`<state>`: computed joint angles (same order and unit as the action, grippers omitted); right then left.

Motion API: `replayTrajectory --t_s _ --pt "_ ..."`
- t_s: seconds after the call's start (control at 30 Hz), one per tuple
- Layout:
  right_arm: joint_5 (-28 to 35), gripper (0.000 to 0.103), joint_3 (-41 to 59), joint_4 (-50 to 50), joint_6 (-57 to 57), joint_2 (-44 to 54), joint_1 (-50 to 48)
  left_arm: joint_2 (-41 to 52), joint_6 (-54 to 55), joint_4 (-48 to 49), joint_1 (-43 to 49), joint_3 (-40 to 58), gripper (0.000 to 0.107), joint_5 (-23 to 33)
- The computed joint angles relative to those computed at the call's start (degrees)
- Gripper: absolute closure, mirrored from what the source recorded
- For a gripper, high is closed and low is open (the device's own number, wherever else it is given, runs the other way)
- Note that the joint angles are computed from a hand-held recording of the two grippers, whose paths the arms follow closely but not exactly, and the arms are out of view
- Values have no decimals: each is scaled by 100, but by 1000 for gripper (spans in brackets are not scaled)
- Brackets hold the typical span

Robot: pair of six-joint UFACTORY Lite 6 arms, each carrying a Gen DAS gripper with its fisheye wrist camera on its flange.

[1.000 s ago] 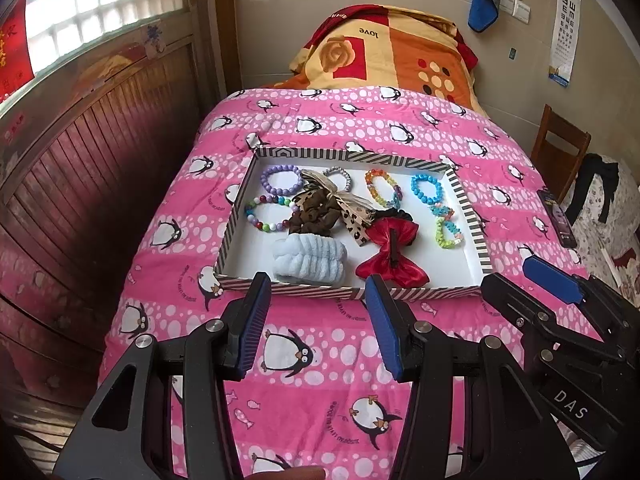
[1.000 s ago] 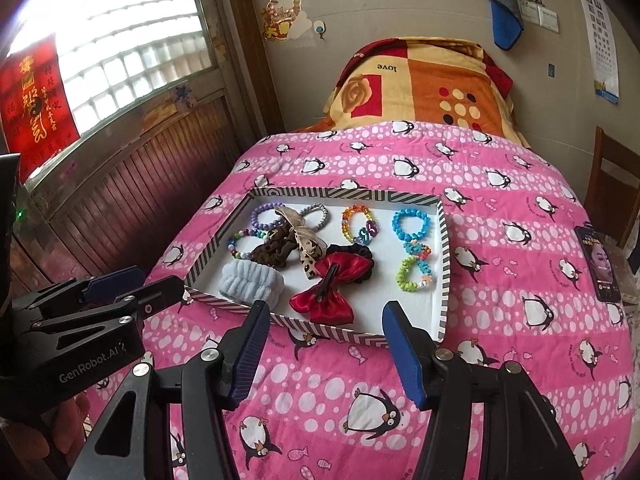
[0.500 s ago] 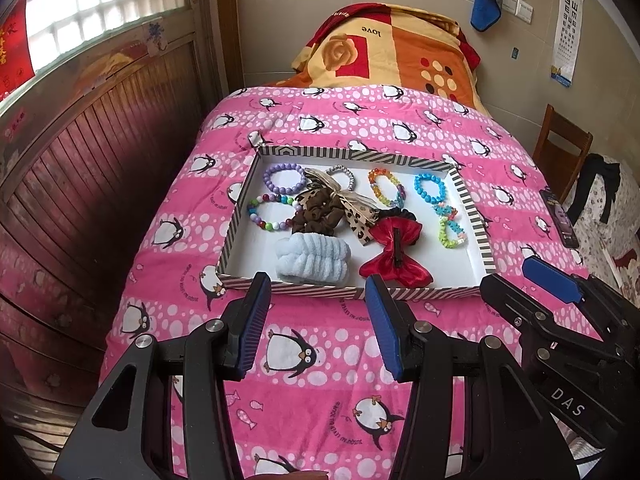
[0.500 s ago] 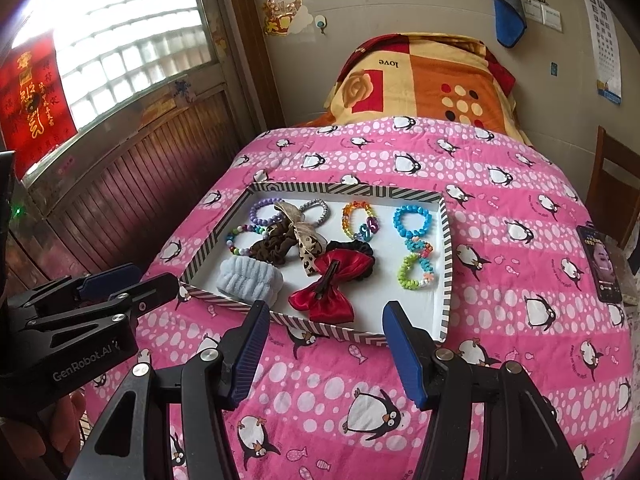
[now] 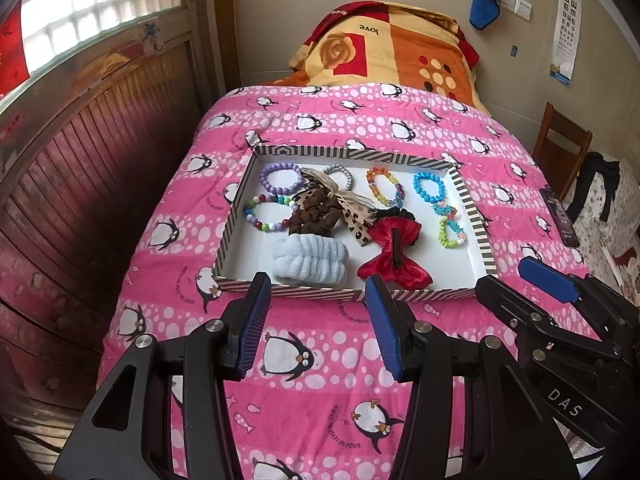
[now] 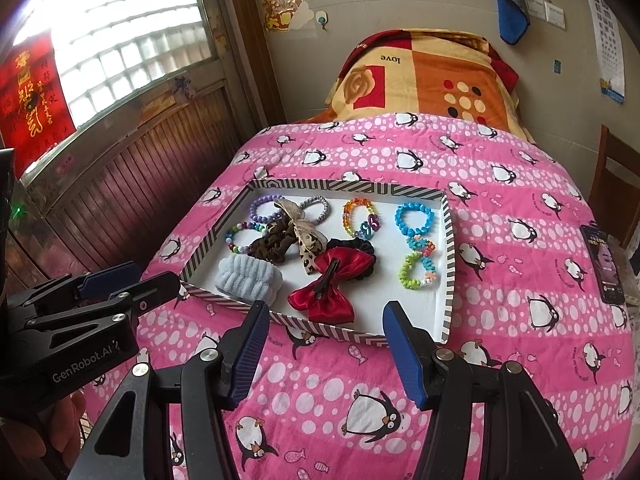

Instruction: Organize jewelry

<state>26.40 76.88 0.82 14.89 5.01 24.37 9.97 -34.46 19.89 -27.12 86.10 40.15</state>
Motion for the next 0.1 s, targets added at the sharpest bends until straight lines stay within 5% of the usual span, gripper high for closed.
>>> replayTrajectory --t_s 0.1 --pt "-45 46 -44 219 -253 28 -112 67 132 -102 60 14 58 -41"
